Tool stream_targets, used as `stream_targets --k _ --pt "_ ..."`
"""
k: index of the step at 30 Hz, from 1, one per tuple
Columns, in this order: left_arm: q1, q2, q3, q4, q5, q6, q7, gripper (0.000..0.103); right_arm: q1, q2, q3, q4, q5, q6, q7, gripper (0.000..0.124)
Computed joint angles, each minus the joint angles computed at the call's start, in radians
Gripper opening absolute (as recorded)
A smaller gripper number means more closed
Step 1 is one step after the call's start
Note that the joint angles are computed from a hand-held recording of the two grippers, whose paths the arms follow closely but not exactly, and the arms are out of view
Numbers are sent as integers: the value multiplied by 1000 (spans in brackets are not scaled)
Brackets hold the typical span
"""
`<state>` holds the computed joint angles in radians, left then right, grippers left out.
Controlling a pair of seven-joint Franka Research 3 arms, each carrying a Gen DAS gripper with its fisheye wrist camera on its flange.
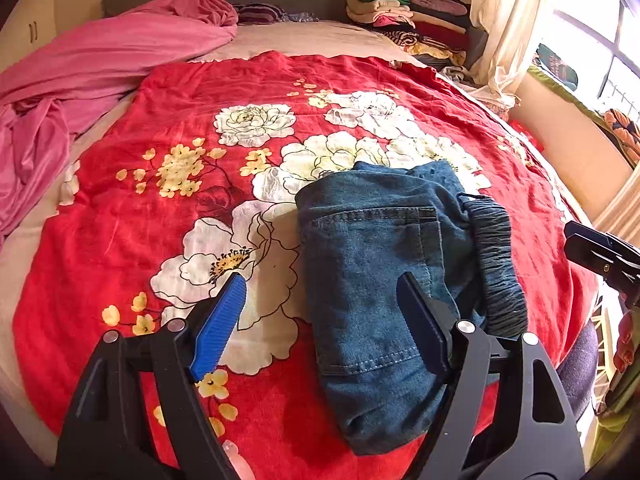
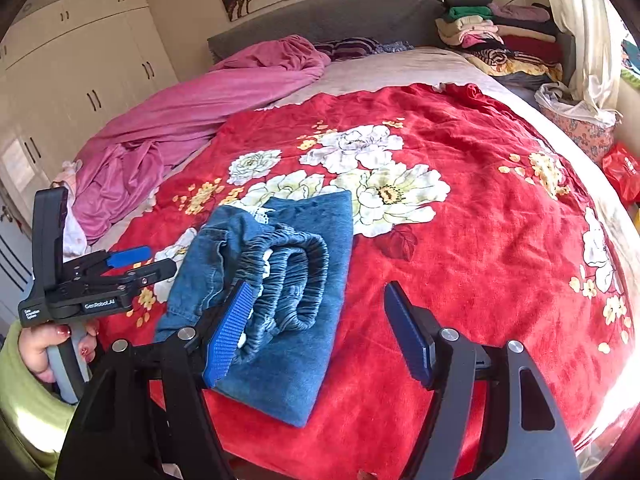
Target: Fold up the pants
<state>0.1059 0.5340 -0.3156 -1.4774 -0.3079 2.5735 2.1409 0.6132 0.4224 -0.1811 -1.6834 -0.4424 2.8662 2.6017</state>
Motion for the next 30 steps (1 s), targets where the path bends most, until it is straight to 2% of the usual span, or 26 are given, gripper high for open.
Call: stream_targets --k 5,8,9,12,14,19,23,24,26,29,30 --pt "-12 63 2 73 8 -61 -33 71 -76 80 81 73 141 -14 -118 67" --pt "-25 87 10 94 26 -70 -54 71 -111 125 121 112 247 -21 -196 67" --pt "-26 96 8 102 28 -72 -57 71 -132 138 146 118 293 -5 -228 67" --pt "-28 115 6 119 35 -79 -66 71 -248 184 293 137 467 56 -361 65" --pt "-28 123 3 126 39 -79 -69 71 -277 220 331 168 529 68 -406 63" --pt "-28 137 -4 141 42 -78 -70 71 -280 273 341 226 614 83 -474 60" --pt "-28 145 -12 152 39 -87 -71 68 -301 289 379 243 686 98 -557 39" --pt "-24 148 -18 157 30 -98 -70 66 -290 284 366 237 694 108 -565 36" --pt "-15 153 -31 168 8 -124 -63 52 -247 274 318 228 697 126 -565 32" --pt "-11 144 -39 160 -15 -137 -44 38 -175 257 235 216 689 137 -558 29" --pt "-9 139 -40 155 -24 -137 -44 37 -160 251 218 211 687 141 -555 27"
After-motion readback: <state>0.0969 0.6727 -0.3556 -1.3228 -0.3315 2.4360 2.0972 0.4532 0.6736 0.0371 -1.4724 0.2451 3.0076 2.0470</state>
